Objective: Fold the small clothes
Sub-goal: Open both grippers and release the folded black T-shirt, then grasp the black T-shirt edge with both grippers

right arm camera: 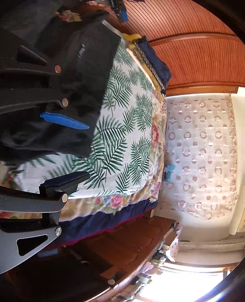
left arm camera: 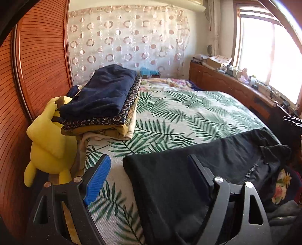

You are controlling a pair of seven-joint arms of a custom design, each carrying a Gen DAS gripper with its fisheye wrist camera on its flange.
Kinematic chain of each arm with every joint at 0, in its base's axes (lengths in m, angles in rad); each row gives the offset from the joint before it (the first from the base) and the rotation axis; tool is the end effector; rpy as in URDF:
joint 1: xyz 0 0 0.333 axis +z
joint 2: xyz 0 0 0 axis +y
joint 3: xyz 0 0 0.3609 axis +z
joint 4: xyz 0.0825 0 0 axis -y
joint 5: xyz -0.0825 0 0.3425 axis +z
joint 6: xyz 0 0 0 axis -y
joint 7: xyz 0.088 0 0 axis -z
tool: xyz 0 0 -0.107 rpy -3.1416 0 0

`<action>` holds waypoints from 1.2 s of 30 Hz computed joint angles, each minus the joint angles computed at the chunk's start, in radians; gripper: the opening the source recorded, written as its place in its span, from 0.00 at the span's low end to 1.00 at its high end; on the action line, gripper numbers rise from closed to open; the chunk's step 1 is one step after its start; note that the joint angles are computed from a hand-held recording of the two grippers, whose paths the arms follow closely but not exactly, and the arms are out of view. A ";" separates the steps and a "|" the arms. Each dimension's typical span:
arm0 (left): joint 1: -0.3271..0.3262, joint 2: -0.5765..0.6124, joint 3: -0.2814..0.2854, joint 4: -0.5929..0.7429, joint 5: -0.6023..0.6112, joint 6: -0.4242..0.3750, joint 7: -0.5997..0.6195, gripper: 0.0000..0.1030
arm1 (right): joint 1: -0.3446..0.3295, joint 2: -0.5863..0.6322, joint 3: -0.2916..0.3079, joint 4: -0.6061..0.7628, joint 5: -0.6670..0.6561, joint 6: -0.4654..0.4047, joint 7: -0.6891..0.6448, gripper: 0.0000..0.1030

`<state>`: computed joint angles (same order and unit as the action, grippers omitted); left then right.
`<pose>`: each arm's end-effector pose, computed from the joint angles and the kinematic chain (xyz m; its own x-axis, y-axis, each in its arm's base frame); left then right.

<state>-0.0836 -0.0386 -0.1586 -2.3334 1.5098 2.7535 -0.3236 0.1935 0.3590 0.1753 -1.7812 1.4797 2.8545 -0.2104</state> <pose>0.4566 -0.1556 0.4455 0.2941 -0.9552 0.0347 -0.5930 -0.2108 -0.7771 0.6271 0.1684 0.4618 0.6881 -0.7243 0.0435 -0.3492 -0.3830 -0.8552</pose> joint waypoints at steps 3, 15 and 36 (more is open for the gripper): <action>0.014 0.044 0.016 0.027 -0.023 0.021 0.040 0.80 | 0.032 0.087 -0.017 0.083 -0.164 0.001 0.177 0.47; 0.029 0.153 0.060 0.077 -0.084 0.089 0.109 0.80 | 0.062 0.270 -0.065 0.290 -0.646 -0.113 0.723 0.11; 0.099 0.146 0.084 0.043 -0.093 0.263 0.140 0.59 | -0.103 0.219 0.174 0.142 -0.651 0.151 0.655 0.76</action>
<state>0.0155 0.1075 -0.0749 -2.2908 1.4167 3.0161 -0.1832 0.0900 0.5784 0.3497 -1.6391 0.8291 3.0053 0.4446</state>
